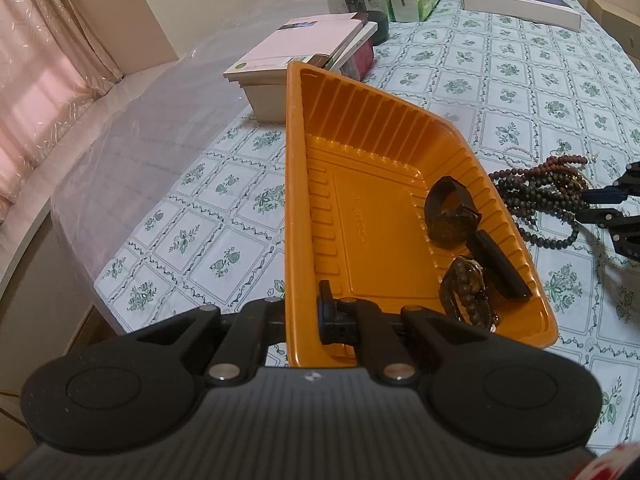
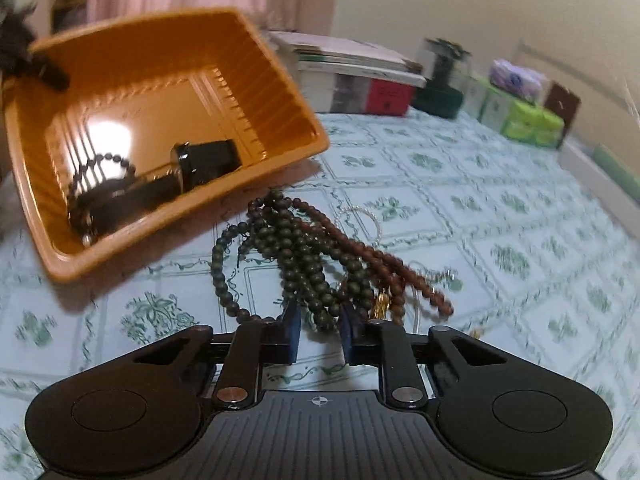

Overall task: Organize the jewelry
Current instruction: 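Grasp the dark green bead necklace with the right gripper and drop it into the tray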

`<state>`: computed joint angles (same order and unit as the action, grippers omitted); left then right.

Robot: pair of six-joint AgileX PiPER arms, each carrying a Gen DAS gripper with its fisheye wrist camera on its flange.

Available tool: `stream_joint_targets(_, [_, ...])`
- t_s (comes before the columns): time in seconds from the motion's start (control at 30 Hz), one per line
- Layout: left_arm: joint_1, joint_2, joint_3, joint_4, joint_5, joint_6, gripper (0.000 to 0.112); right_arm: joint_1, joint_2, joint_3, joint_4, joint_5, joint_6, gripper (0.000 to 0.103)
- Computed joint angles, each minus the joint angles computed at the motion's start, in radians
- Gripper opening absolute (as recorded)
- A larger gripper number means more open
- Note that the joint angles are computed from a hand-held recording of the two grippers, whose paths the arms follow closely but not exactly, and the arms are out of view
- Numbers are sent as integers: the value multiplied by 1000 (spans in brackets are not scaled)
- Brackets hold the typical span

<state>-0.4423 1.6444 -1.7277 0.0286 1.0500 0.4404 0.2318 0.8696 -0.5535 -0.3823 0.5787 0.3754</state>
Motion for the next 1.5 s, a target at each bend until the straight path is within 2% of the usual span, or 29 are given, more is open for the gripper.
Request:
stream_joint_targets(0.1, [4,0,1,-5,0,3,5,59,33,-5,-117,22,48,12])
stream_joint_targets(0.13, [2,0,2,-4,-1,1,5,76,35,-7,-141,37,54,7])
stream_joint_targets(0.4, [4,-3,7,-7,-6,4,5,79,-36,-123,-147,129,-36,7])
stream_joint_targets(0.73, [2,-2,4,-5,-4,1,5,-117,-17,-518,90,212,-497,7])
stream_joint_targets(0.83, [1,-1,2,-5,-3,-2,5,-183,3,-633,180,251,-609,7])
stream_joint_targets(1.0, [-4,-3,2,0,-6,-7,5,-216,47,-780,229,284,-714,7])
stream_joint_targets(1.23, [-2,-2,1,-3,-7,-5,5,-114,111,-905,137,311,-693,7])
stream_joint_targets(1.5, [-2,0,-5,-5,-8,-1,5,-69,251,-1123,140,304,-732,7])
